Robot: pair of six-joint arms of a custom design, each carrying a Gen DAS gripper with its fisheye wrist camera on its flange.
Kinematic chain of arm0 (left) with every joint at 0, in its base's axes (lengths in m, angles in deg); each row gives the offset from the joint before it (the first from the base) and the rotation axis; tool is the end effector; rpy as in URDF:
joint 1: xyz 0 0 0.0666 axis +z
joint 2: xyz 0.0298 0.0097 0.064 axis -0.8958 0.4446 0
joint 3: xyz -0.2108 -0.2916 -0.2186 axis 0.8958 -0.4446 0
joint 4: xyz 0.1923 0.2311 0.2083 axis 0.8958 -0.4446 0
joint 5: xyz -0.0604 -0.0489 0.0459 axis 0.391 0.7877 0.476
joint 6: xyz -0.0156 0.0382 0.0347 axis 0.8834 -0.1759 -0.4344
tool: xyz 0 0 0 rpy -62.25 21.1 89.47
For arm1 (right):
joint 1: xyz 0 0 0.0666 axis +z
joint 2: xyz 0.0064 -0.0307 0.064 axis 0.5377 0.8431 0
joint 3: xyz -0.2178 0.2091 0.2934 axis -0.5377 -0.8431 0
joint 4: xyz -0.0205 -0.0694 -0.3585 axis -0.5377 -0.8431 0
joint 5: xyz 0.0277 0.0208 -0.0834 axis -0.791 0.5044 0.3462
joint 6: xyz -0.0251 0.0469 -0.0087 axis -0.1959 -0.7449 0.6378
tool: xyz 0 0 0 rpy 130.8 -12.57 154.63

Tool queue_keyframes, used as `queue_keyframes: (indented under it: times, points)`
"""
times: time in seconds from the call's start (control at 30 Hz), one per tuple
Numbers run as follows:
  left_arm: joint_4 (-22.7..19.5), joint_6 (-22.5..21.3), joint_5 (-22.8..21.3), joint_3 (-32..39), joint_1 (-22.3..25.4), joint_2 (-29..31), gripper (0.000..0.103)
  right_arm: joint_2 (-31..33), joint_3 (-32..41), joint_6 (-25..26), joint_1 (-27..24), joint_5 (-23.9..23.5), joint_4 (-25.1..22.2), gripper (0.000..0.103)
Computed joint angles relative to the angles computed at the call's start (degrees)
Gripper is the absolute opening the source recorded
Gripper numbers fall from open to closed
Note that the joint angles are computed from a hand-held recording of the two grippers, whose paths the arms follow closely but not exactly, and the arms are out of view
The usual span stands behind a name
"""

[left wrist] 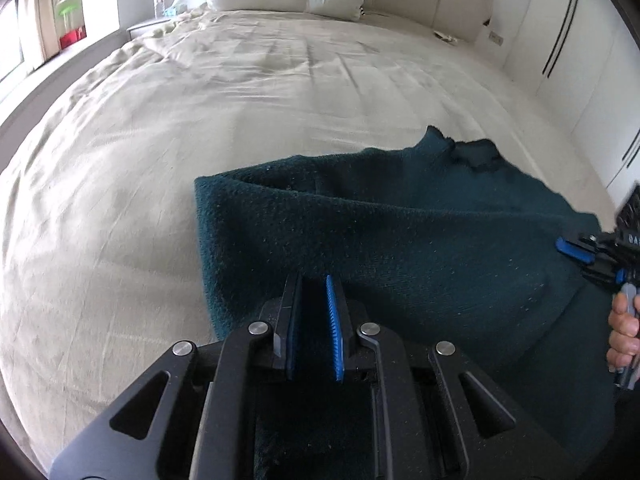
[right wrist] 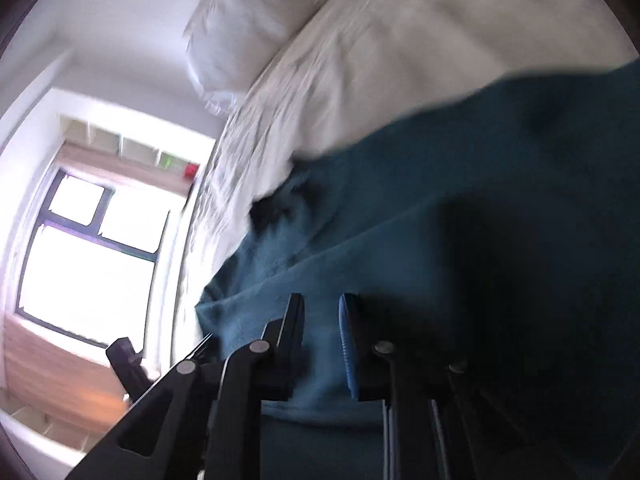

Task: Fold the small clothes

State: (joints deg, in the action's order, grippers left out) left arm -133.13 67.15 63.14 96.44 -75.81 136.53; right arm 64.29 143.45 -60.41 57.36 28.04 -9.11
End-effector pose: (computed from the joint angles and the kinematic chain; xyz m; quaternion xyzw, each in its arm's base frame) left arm 0.5371 -0.1182 0.4148 0.0115 0.9528 -0.0849 0.2911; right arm 0.5360 0.2604 0.4072 0.1274 0.8881 0.3722 0.2378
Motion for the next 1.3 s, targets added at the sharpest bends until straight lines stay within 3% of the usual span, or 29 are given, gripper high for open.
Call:
queue_keyframes:
  times: [0.13, 0.27, 0.33, 0.4, 0.43, 0.53, 0.63, 0.73, 0.9, 0.97, 1.1, 1.13, 1.2, 1.3]
  points:
    - [3.35, 3.22, 1.15, -3.41, -0.44, -3.89, 0.012, -13.98, -14.95, -6.47, -4.98, 8.28, 6.05, 0.054]
    - [5.13, 6.62, 3.45, -4.45, -1.91, -6.02, 0.014, -29.03, -27.95, -14.3, -11.92, 18.44, 5.45, 0.06]
    - [5.06, 8.85, 3.76, -3.92, -2.84, -6.22, 0.029, -35.44, -33.32, -18.94, -17.03, 20.39, 3.23, 0.06]
    - [7.52, 12.03, 4.9, -4.84, -3.92, -7.17, 0.074, -39.17, -35.93, -20.96, -21.13, 20.31, 0.88, 0.06]
    - [9.57, 13.33, 5.23, -5.46, -4.3, -7.6, 0.077, -40.77, -37.26, -22.07, -22.83, 20.41, 0.13, 0.059]
    - [10.29, 15.68, 6.25, -4.59, -5.83, -7.46, 0.077, -43.45, -40.37, -23.67, -26.97, 18.22, 2.58, 0.058]
    - [9.06, 16.4, 6.36, -2.67, -7.65, -6.42, 0.077, -43.02, -41.41, -25.49, -27.2, 18.28, 4.83, 0.062]
    - [8.06, 15.98, 4.97, -1.24, -9.4, -5.59, 0.077, -42.25, -41.16, -23.97, -28.13, 17.88, 5.93, 0.071]
    - [7.66, 16.61, 5.02, -0.6, -10.45, -4.85, 0.077, -39.86, -39.74, -23.39, -29.05, 18.9, 8.65, 0.071]
    - [7.52, 16.34, 5.26, -0.62, -10.47, -4.75, 0.077, -38.5, -38.54, -21.54, -29.95, 18.36, 8.35, 0.064]
    - [6.96, 15.7, 5.46, -0.02, -10.82, -4.15, 0.076, -34.93, -35.34, -16.45, -31.9, 15.88, 6.28, 0.021]
    - [6.85, 15.5, 5.68, 0.14, -10.89, -3.93, 0.074, -34.03, -34.02, -15.18, -31.79, 16.01, 4.73, 0.015]
    - [6.21, 15.33, 6.72, 0.79, -10.73, -3.21, 0.066, -32.33, -30.07, -11.25, -29.51, 19.2, 0.2, 0.013]
    - [6.8, 16.44, 9.62, 0.93, -10.23, -2.59, 0.065, -29.64, -23.52, -4.33, -23.03, 25.39, -6.66, 0.01]
